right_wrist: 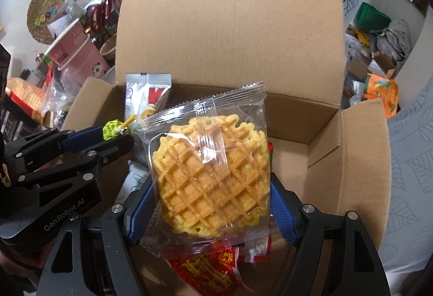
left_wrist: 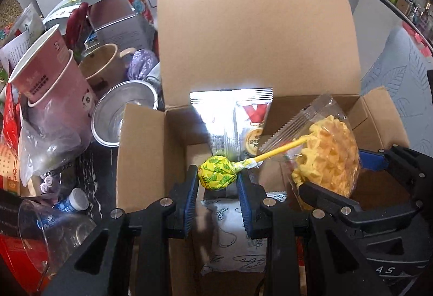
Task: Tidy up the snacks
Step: 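Open both grippers to drop the lollipop and waffle into the box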
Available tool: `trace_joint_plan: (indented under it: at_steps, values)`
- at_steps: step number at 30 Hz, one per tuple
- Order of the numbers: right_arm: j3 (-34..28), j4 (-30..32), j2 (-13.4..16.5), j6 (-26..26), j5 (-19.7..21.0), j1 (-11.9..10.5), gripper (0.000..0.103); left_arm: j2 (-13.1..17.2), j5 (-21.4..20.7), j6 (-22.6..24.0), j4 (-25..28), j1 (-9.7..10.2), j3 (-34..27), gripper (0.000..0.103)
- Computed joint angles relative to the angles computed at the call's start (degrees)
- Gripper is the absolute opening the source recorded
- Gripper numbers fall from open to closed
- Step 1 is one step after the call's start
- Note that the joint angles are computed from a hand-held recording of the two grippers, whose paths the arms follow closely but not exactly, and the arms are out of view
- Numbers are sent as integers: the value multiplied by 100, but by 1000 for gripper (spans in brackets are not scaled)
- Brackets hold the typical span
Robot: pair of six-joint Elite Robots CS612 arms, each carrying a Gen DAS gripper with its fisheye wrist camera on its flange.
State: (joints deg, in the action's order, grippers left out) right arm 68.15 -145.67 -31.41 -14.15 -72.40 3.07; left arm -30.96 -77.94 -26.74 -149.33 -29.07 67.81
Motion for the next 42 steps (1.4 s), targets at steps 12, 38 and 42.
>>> trace_joint_plan:
  at_steps: [12, 38, 42]
  values:
    - [-403, 725, 102, 89, -129, 57, 79, -124, 39, -15, 367, -44, 104, 29]
    - [495, -68, -576, -30, -110, 11, 83, -863, 353, -325, 50, -173, 869, 51]
    - [772, -389, -787, -2, -30, -2, 83, -1054, 485, -310, -161, -220, 1080, 51]
